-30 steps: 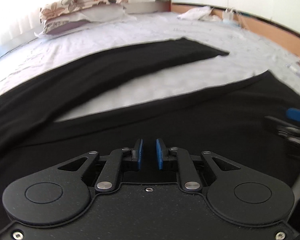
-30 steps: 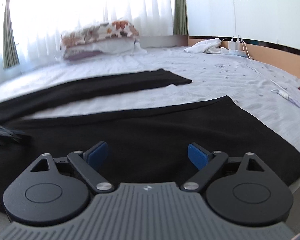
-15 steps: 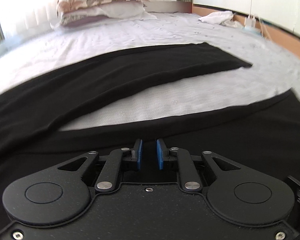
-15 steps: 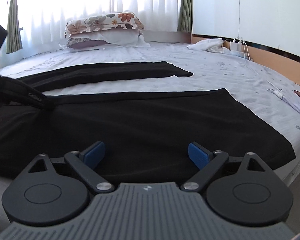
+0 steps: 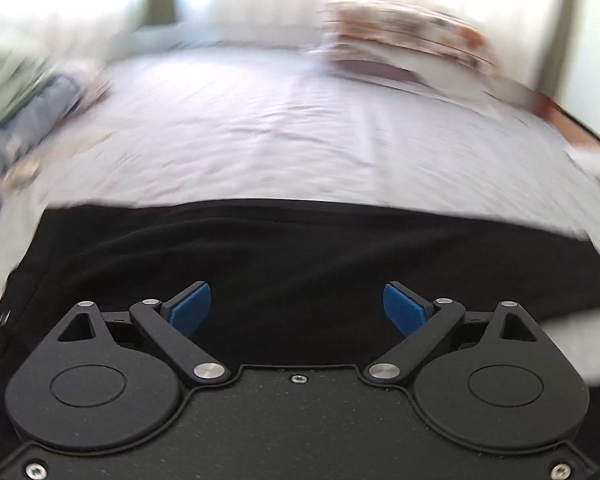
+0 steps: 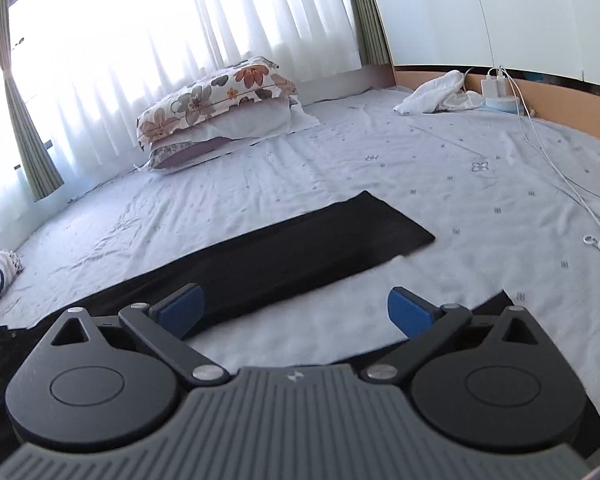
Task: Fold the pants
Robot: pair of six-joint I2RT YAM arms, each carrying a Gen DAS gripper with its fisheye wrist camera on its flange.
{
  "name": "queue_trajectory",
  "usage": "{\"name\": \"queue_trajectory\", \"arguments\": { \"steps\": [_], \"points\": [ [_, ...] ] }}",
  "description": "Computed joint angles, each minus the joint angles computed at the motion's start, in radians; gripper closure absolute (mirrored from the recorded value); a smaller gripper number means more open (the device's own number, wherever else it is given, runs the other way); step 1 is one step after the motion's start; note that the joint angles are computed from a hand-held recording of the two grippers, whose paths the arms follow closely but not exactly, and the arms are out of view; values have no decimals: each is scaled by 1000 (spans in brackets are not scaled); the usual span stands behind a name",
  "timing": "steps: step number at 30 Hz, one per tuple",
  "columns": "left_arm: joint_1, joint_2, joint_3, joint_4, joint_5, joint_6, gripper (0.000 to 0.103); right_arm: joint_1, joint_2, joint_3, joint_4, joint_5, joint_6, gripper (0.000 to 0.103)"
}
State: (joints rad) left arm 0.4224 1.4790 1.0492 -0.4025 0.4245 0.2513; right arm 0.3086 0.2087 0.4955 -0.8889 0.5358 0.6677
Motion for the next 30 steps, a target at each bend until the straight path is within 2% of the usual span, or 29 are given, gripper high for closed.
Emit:
{"name": "queue_trajectory", "arguments": {
  "steps": [1,4,8,13,16,19,20,22,23,25,28,30],
  "points": [
    [29,79,82,-20,-3,-54,9,-118,61,9,79,-95,-64,0],
    [88,306,335,-86,-54,-200,9,-304,285,56,255,-250,-117,0],
    [132,586,673,-173,-103,-290,9,-410,569,131,433,-325,-111,0],
    [136,830,966,-224,-148,-389,9,-541,945,273,576,-455,-74,0],
    [114,984,1160,-267,-200,-445,9,-572,1159,370,649,-458,-43,0],
    [112,1101,1300,-291,-184,-487,4,-590,1346,452,738,-455,-3,0],
    [113,1114,1304,-271,-172,-502,0,-593,1403,477,768,-457,9,0],
    [99,1112,1283,-224,-206,-523,0,-590,1523,541,814,-439,32,0],
    [90,1139,1335,-253,-228,-517,0,-581,1579,576,824,-419,44,0],
    [78,1203,1467,-342,-262,-523,0,-564,1696,671,812,-378,52,0],
    [73,1202,1456,-323,-283,-609,0,-542,1847,821,758,-318,51,0],
    [71,1228,1514,-360,-297,-633,0,-530,1926,915,706,-281,63,0]
  ]
}}
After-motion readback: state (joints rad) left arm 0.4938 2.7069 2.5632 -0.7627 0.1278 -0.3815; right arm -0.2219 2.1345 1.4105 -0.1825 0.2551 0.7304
